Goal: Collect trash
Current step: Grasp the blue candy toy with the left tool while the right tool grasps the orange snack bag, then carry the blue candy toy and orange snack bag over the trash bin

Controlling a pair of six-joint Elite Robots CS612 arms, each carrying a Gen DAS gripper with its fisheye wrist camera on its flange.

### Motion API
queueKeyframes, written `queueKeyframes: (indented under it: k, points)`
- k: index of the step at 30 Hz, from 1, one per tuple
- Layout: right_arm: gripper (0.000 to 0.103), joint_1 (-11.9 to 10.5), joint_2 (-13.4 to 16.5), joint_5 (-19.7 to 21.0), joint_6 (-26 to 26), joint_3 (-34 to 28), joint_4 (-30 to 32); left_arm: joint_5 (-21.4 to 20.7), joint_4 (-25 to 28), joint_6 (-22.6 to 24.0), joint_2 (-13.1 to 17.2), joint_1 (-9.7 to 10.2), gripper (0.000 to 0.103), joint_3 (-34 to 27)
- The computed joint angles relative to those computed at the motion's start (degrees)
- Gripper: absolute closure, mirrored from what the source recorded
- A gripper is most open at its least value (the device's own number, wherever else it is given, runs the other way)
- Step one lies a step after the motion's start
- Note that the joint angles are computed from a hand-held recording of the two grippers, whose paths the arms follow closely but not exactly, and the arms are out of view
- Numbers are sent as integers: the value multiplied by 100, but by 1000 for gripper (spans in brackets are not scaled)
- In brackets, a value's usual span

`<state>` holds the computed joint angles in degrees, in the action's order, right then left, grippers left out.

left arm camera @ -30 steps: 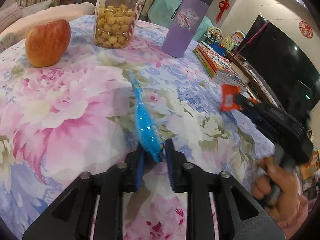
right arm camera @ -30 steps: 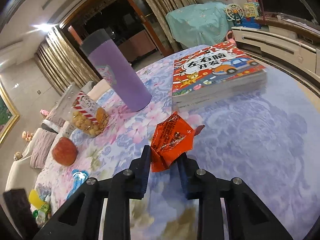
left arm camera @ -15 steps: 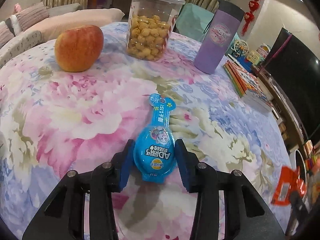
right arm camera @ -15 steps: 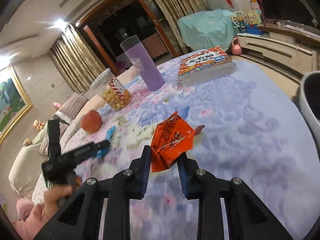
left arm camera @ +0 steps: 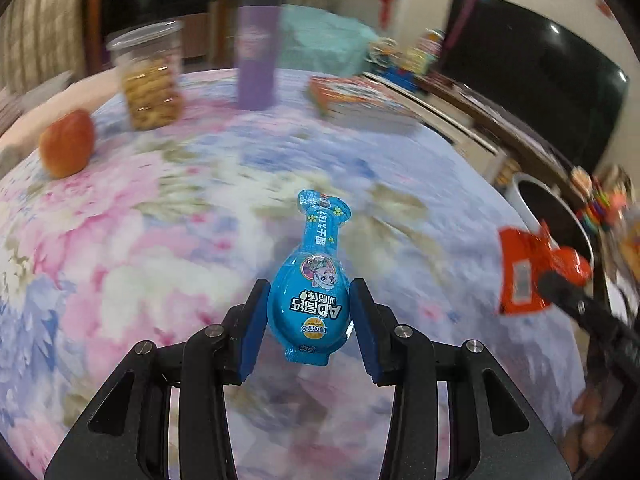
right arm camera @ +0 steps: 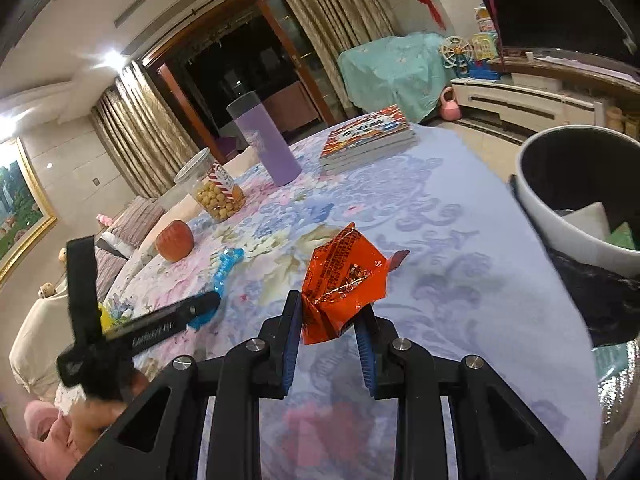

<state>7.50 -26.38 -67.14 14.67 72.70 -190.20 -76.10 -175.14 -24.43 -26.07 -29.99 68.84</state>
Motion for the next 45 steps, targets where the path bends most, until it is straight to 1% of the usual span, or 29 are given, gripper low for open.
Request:
queueKeyframes:
  k: [5, 11, 14, 20, 33, 45]
  points:
    - [77, -72, -70, -21, 30, 181, -155, -170, 201, 179, 25, -112, 63, -100]
    - [77, -132, -143, -48, 46, 361, -346, -296, 333, 223, 64, -190, 63, -218]
    - [77, -158, -163, -68, 51, 418, -424, -283, 329, 269, 70, -230, 63, -245]
    - [77, -217, -203, -137, 62, 513, -542, -305, 382, 323, 121, -283, 63, -385]
    - [77, -303, -234, -137, 160, 622, -713, -282, 469, 470, 176, -367, 63, -568]
    - [77, -391, -295, -211, 182, 719, -834, -433, 560, 614, 277, -413, 63, -846]
